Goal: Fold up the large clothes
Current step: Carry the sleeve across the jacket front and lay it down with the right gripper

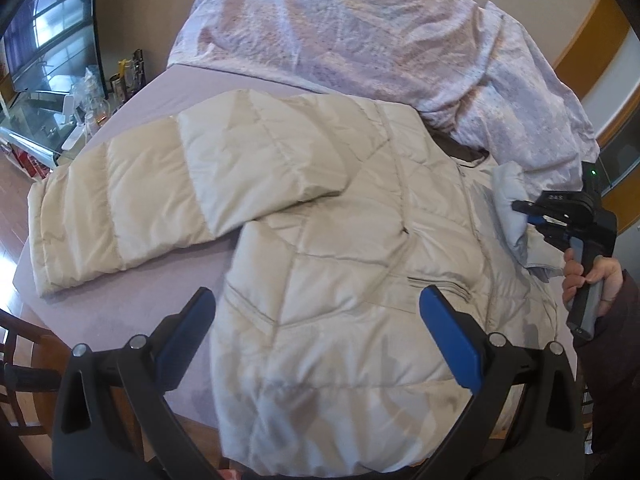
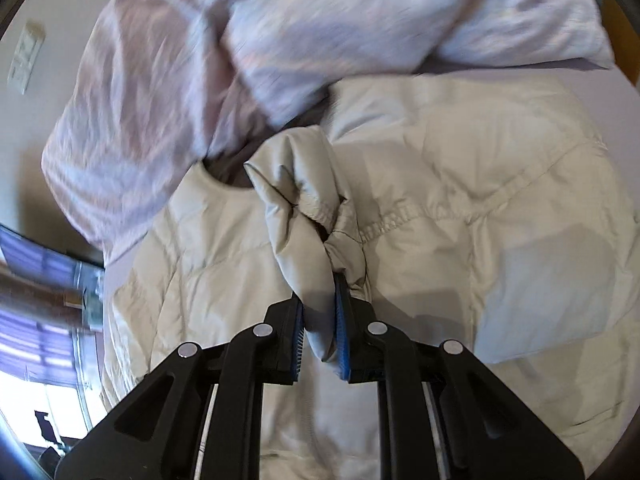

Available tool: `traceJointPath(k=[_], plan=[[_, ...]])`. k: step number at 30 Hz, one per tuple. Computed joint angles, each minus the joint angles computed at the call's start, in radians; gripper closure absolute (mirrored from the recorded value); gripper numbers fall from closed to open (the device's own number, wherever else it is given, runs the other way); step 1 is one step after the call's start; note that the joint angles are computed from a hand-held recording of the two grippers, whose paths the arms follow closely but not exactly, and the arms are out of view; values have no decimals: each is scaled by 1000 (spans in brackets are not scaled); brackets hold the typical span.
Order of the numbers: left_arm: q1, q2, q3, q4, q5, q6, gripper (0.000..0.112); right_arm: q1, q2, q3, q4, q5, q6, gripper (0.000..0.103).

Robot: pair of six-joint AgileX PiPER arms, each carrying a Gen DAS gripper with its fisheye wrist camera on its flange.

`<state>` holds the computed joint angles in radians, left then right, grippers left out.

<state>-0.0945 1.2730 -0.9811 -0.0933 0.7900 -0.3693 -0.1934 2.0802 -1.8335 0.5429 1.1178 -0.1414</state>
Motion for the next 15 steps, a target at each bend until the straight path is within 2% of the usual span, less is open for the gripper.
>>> traceJointPath(k=[4, 11, 14, 15], plan=[[54, -4, 12, -27, 4, 47, 11, 97, 26, -45, -33, -4, 57, 89], [122, -10, 24, -60, 11, 106, 11, 175, 66, -115, -61, -1, 120, 89], [139, -12, 26, -64, 12, 120, 11, 207, 92, -147, -126, 26, 133, 81], [143, -13, 26, -63, 11, 122, 11, 207, 100, -156, -121, 45, 123, 74]])
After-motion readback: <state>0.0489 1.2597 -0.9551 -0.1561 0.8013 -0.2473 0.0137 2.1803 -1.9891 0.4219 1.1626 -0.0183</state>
